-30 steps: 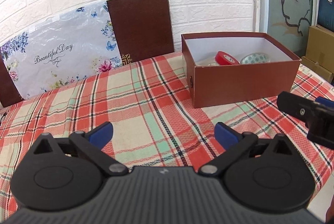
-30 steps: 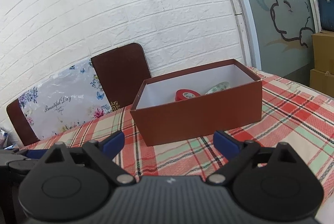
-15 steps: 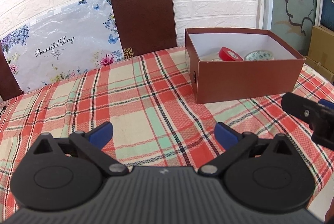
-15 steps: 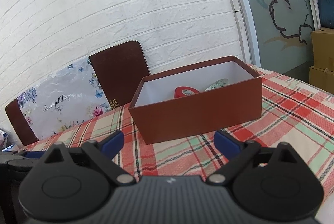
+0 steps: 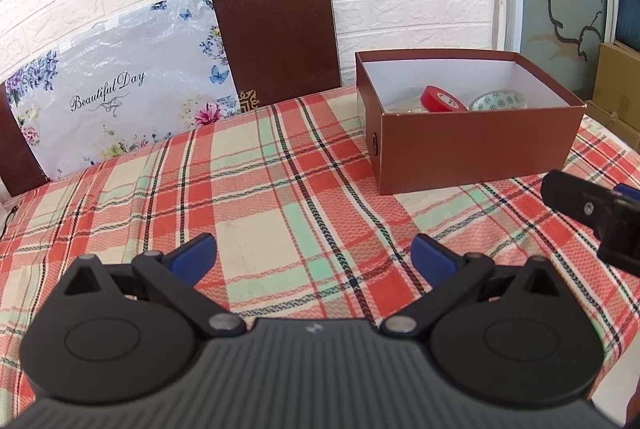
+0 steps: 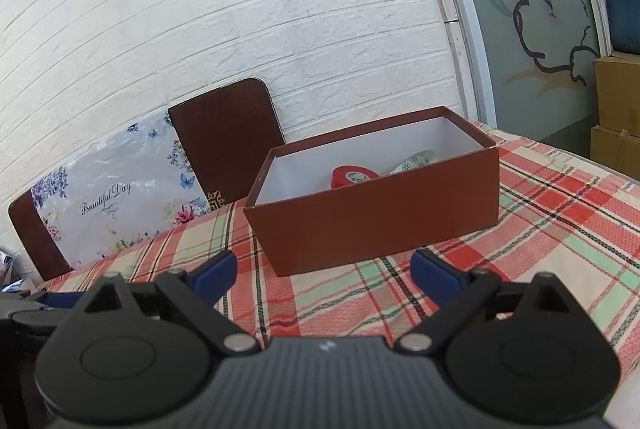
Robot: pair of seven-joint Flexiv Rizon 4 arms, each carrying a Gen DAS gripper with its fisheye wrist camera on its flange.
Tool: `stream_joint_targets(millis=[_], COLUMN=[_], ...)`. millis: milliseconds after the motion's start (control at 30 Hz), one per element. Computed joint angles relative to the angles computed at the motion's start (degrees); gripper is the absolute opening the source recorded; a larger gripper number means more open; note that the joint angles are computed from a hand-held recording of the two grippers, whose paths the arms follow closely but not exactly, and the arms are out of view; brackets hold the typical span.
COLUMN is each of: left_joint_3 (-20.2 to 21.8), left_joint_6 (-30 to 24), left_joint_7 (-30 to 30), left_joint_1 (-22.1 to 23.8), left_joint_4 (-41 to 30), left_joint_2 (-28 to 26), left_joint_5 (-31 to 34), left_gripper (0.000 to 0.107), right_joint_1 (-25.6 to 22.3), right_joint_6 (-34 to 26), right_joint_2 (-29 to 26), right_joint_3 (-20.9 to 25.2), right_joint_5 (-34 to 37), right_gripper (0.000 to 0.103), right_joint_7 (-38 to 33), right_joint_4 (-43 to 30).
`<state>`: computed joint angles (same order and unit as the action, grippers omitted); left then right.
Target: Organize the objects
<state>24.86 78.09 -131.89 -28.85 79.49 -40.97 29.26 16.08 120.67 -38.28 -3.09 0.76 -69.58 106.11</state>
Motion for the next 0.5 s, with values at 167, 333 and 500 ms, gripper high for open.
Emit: stream_joint_targets(millis=[167,333,500], left_joint_3=[-0.3,-1.3,-1.4], left_joint_6=[-1.1,-2.5,-3.7], left_joint_7=[-0.3,0.0,-0.6], left_joint_1=[-0.1,0.4,0.5], left_joint_4=[-0.2,-0.4,-1.0], left_joint_2=[0.1,0.2,0.1], left_joint_5=[0.7,0.6,1.5], left_gripper=[0.103,0.103,0.103], right_joint_1=[0.6,1.9,3.1], right_joint_6=[-0.8,-1.8,-2.6], right_joint_2=[0.0,-0.1,-0.3], right_joint_3=[-0.4,-1.7,-3.0], right_joint_5=[0.8,1.9,3.0], right_gripper=[0.097,0.098,0.098], right_joint_7=[0.2,0.1,-0.3], right_joint_4=[-0.1,-0.3,-0.6])
